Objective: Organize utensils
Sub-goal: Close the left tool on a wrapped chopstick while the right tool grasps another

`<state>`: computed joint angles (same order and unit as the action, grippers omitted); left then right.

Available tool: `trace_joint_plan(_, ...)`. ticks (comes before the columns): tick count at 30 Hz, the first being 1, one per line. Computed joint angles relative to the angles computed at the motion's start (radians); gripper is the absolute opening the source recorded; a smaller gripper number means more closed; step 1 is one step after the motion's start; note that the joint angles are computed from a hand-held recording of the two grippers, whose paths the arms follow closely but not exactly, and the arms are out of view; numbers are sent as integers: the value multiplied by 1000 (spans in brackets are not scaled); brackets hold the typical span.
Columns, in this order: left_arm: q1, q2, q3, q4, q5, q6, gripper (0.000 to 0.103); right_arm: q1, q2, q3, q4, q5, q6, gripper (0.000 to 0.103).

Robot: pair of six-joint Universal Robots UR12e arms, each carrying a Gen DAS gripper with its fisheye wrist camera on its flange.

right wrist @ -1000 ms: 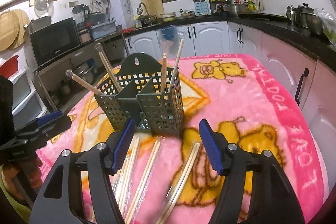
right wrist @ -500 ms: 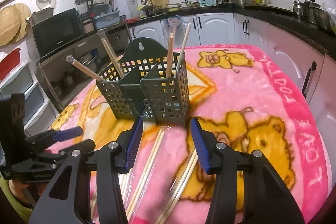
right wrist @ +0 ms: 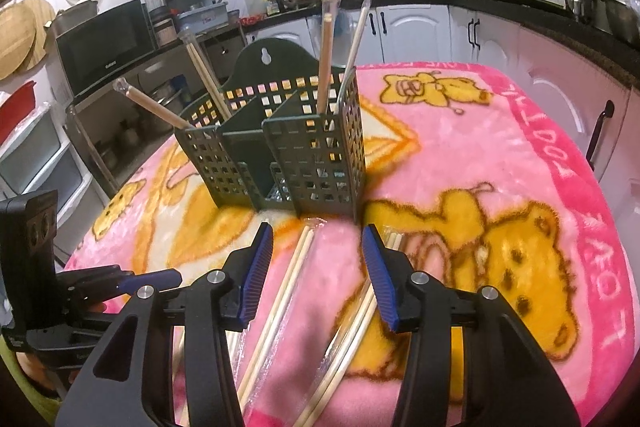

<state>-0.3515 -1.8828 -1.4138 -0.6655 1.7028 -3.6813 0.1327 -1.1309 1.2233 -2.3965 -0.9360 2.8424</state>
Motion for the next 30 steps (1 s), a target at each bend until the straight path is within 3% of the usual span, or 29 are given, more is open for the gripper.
trace_joint_plan(12,12,-2,-5,-49,-20,-43,36,26,36,-59,149,-51,-76,44)
trace_joint_plan(20,17,-8,0,-77,10,-37,17,58,77,-123,226,-132,-115,41)
trace_joint_plan(30,30,1,-12,-66,-2,-58,11,99,135,-212,284,-235,-112,36)
